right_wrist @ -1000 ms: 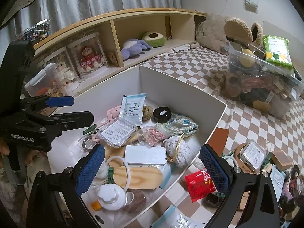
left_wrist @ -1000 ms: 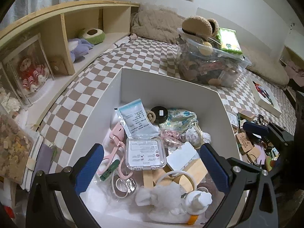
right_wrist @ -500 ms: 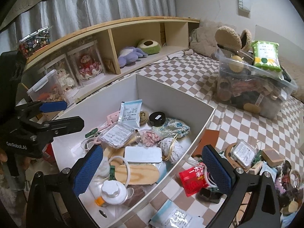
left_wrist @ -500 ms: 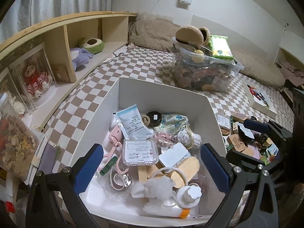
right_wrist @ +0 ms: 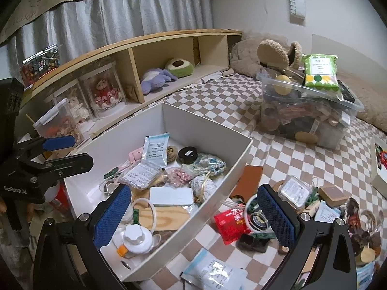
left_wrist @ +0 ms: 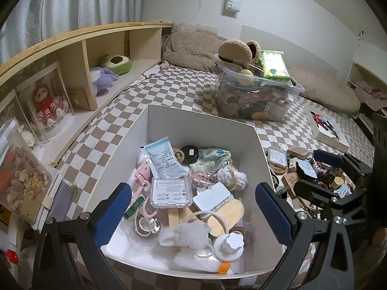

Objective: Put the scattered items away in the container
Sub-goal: 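Withdraw both grippers from the box back over the cluttered table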

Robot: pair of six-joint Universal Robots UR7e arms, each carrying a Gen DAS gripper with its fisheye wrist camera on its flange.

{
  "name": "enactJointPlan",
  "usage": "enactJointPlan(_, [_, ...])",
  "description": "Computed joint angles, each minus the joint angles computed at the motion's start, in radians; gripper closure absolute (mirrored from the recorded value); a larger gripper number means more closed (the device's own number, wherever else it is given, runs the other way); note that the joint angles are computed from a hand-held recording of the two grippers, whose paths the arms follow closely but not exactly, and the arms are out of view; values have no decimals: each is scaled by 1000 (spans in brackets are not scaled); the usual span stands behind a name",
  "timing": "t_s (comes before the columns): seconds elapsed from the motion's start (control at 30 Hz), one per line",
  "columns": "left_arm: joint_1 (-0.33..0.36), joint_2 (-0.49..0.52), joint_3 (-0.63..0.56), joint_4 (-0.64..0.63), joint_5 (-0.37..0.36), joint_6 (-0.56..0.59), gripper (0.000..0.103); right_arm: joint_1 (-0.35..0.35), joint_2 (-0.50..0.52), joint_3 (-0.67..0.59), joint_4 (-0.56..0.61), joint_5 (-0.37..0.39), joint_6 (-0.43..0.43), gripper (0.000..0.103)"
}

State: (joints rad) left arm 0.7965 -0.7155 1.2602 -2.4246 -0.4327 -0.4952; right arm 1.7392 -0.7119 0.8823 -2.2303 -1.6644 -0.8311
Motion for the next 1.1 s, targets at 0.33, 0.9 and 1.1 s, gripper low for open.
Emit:
enactJointPlan(0.33, [-21, 60, -31, -162, 17, 92, 0, -25, -48, 20, -68, 16, 4, 0])
enactJointPlan(0.9, [-41, 201, -184, -322, -25, 269, 0, -91, -106, 12, -154, 8, 9, 0])
enactJointPlan(1.1, [-39, 269, -275, -311, -43, 309, 0, -116, -105, -24, -161, 5, 17, 0])
